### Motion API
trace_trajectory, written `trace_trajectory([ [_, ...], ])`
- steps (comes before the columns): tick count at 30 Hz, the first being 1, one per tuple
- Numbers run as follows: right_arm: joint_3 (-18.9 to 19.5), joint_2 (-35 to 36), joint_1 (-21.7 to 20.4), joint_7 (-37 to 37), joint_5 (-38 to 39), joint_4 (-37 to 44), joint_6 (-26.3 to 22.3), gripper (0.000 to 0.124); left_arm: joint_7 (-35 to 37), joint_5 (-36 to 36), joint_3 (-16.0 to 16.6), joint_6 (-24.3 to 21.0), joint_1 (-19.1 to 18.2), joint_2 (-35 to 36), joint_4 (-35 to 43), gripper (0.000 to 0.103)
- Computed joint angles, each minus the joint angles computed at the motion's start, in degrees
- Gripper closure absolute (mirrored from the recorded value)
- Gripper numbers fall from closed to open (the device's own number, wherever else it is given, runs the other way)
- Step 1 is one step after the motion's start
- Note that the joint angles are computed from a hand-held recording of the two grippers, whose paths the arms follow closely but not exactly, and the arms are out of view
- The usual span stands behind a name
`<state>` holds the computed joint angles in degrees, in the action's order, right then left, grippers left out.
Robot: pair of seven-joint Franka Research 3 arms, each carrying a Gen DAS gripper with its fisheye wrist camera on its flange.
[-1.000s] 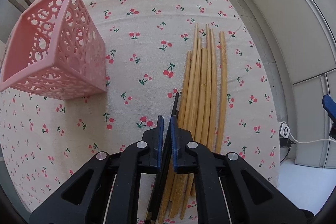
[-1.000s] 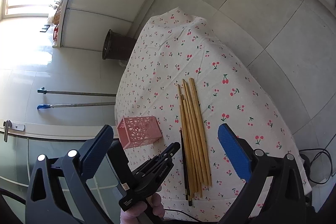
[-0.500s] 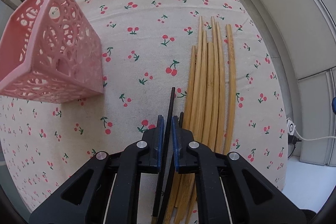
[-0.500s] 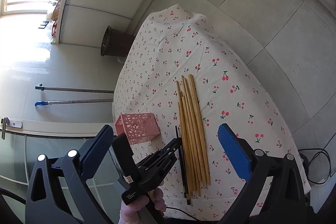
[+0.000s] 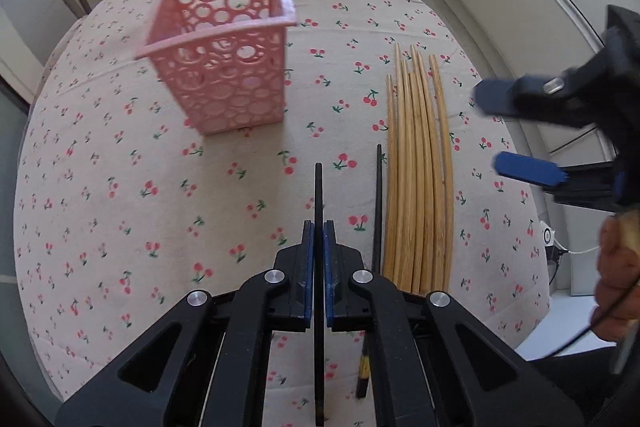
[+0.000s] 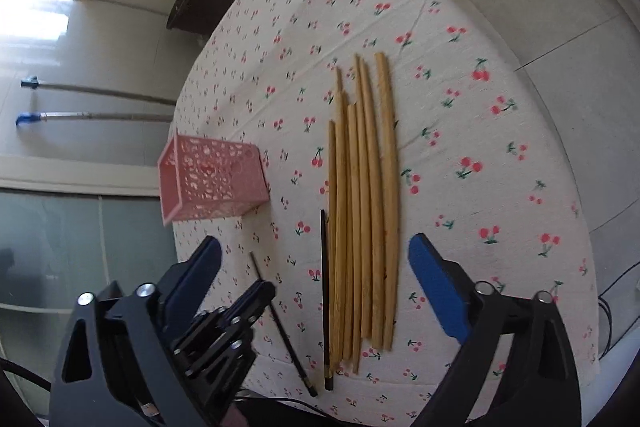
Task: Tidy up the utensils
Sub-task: 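Grasp a black chopstick with the left gripper while the right gripper grasps the other black one, then carry both black chopsticks over the pink basket and lower them in with both grippers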
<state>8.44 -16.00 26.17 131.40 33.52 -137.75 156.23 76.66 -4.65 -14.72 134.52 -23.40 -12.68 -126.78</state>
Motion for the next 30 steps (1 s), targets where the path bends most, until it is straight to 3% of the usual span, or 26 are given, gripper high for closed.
trace_trajectory([
  [3,-0.6,5.3,2.1,-3.9,3.9,3.6,-1.0,0.074,1.6,-1.9,1.5,0.3,0.2,-3.1,-1.9,0.099],
  [5,-0.2,7.7,2.3,-5.0,4.7,5.4,-1.4,0.078,2.4,-3.3,2.3,0.1,0.3,-3.8,-2.2,0.099],
  [9,1.9,10.4,0.5,2.6,-6.7,8.1,-2.4,0.081,4.4,-5.3,3.4,-0.3,0.6,-5.2,-2.7,0.099],
  [15,1.7,13.4,0.0,6.6,-14.8,11.8,-7.0,0.095,6.2,-7.5,4.2,-0.7,1.4,-5.3,-2.8,0.099],
  [18,1.6,15.0,0.0,10.5,-22.1,15.3,-12.7,0.104,6.0,-7.5,4.0,-0.4,1.8,-5.1,-2.7,0.099],
  [23,1.8,18.8,1.8,13.7,-34.2,22.7,-22.7,0.105,4.7,-6.9,3.7,-0.3,2.5,-5.3,-3.1,0.099],
  [24,1.8,19.5,2.6,15.1,-37.8,23.9,-24.8,0.111,4.2,-6.5,3.6,0.3,2.6,-5.5,-3.4,0.099],
  [25,1.7,19.6,3.1,16.0,-39.7,24.0,-24.8,0.116,4.0,-6.4,3.7,0.7,2.7,-5.7,-3.5,0.099],
  [30,1.7,16.6,3.8,17.3,-41.6,20.0,-19.2,0.118,5.8,-7.6,4.6,2.0,2.0,-7.5,-4.1,0.099],
])
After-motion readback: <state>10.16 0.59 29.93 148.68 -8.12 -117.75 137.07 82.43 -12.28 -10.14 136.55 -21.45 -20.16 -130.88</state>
